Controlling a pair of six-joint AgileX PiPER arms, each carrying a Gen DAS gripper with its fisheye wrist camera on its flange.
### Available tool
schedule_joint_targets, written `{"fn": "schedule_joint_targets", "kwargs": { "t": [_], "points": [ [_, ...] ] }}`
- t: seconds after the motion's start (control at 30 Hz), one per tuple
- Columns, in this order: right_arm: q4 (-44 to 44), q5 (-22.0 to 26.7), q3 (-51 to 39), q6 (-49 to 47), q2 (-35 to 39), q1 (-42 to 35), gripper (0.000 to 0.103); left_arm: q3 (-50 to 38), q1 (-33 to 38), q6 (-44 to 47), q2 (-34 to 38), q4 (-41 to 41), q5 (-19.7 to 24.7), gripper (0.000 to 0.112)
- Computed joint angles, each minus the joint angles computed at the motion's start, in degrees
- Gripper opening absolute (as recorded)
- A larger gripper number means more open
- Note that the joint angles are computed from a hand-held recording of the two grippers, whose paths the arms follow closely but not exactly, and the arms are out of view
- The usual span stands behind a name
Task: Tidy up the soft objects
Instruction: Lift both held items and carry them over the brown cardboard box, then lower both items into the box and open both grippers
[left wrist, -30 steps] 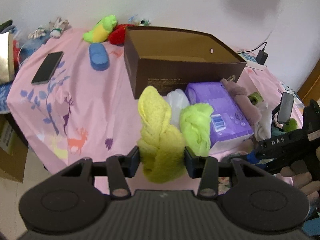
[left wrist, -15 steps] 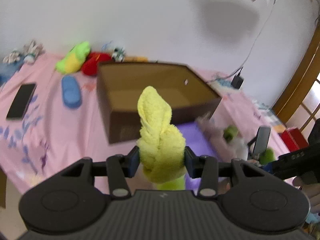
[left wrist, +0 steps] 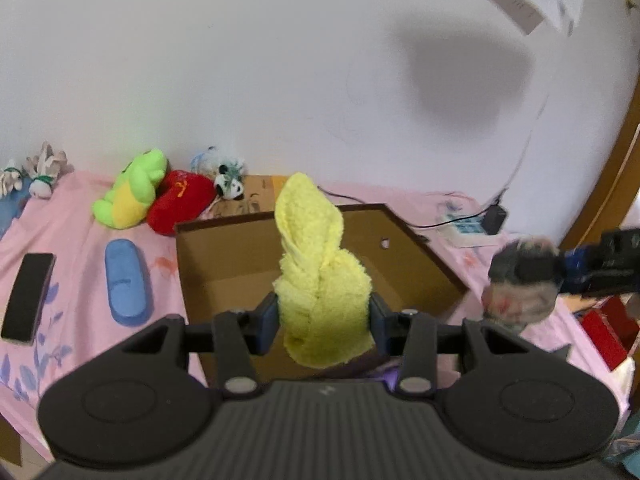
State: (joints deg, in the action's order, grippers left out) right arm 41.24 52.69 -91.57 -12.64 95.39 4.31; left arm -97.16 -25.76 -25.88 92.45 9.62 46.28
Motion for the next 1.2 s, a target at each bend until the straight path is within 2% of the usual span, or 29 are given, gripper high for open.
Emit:
{"fn": "schedule_joint_targets", "kwargs": {
  "t": [0.07,0.2,0.3,0.47,0.9,1.2],
  "points": [
    [-2.96,-1.48,-2.54,1.76,3.13,2.31,0.026,-2.82,0.44,-0.46,3.04,1.22,1.75,0.045],
    [-4.58,-0.98,-7.09,3.99,9.02,4.60,0.026,-8.18,1.43,-1.67,8.93,2.62,5.82,0.045],
    [-7.71,-1.94,-8.91,4.84,11.18,6.61,0.026,-9.80,1.92,-2.71,11.11,2.79,7.05,0.045],
    [-8.88,-0.11,-12.56,5.65,14.77,7.97,0.026,-13.56,1.45,-4.08,14.91,5.40,9.89,0.045],
    [-11.18,0.72,-19.29,8.54,22.57,10.30,0.027,-29.28,0.17,-6.79,27.46,10.53,21.97,0.046],
    [-4.66,-1.29,-19.44,5.14,25.46,10.89,0.030,-30.30,0.96,-8.23,29.50,11.39,23.35,0.050]
  ]
}}
